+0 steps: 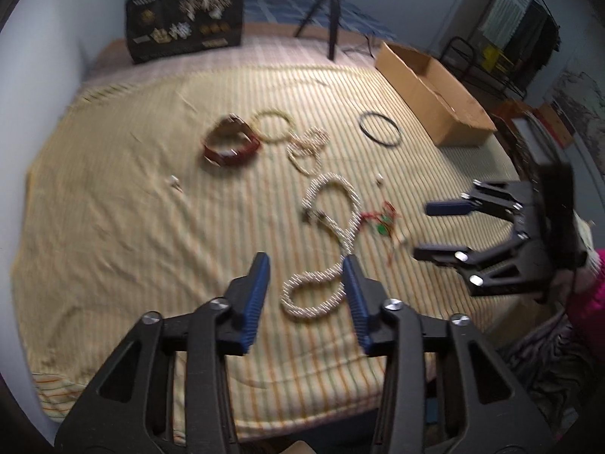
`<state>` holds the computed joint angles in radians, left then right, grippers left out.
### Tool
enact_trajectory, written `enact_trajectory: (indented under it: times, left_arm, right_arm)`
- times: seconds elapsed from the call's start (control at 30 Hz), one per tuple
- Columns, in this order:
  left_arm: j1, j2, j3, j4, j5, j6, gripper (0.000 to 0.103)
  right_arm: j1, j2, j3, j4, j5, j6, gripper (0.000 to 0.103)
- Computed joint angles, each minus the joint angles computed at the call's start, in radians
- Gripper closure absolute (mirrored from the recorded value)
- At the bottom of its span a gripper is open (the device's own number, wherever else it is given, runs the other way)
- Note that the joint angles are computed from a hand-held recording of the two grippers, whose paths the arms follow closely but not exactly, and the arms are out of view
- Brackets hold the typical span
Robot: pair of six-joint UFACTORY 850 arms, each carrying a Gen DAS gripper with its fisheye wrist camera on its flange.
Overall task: Organize jewelry
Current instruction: 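Move left tool to the pearl necklace while right tool approaches the jade pendant, then grasp the white pearl necklace with left tool while right tool grasps the green jade pendant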
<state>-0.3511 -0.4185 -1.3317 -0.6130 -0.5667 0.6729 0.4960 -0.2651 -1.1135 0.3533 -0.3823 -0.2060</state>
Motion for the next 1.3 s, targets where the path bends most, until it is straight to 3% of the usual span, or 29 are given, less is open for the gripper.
enact_trajectory:
  times: [0.13,0.23,0.53,0.97,1.3]
  left_arm:
    - [-0.011,-0.024,-0.014,-0.001,-0.055,0.01,0.079]
    - [-0.022,-0.031,-0.013,0.015,-0.059,0.015,0.08]
    - [-0.045,-0.066,-0.029,0.079,-0.062,0.007,0.08]
    - [-0.059,-0.103,-0.068,0.109,-0.084,-0.01,0.08]
    - [-0.097,-0.157,-0.126,0.196,-0.097,-0.093,0.08]
  right_arm:
    - [0.0,-0.042,-0.027,0.02,-0.015,-0.055,0.058]
    - [0.0,-0.064,-0.044,-0.019,-0.019,-0.031,0.064]
    - [-0.014,-0.099,-0.069,0.087,-0.018,-0.186,0.064]
    - [-0.014,-0.113,-0.073,0.096,-0.002,-0.228,0.064]
    - [-0.047,-0.11,-0.065,0.157,-0.014,-0.267,0.088]
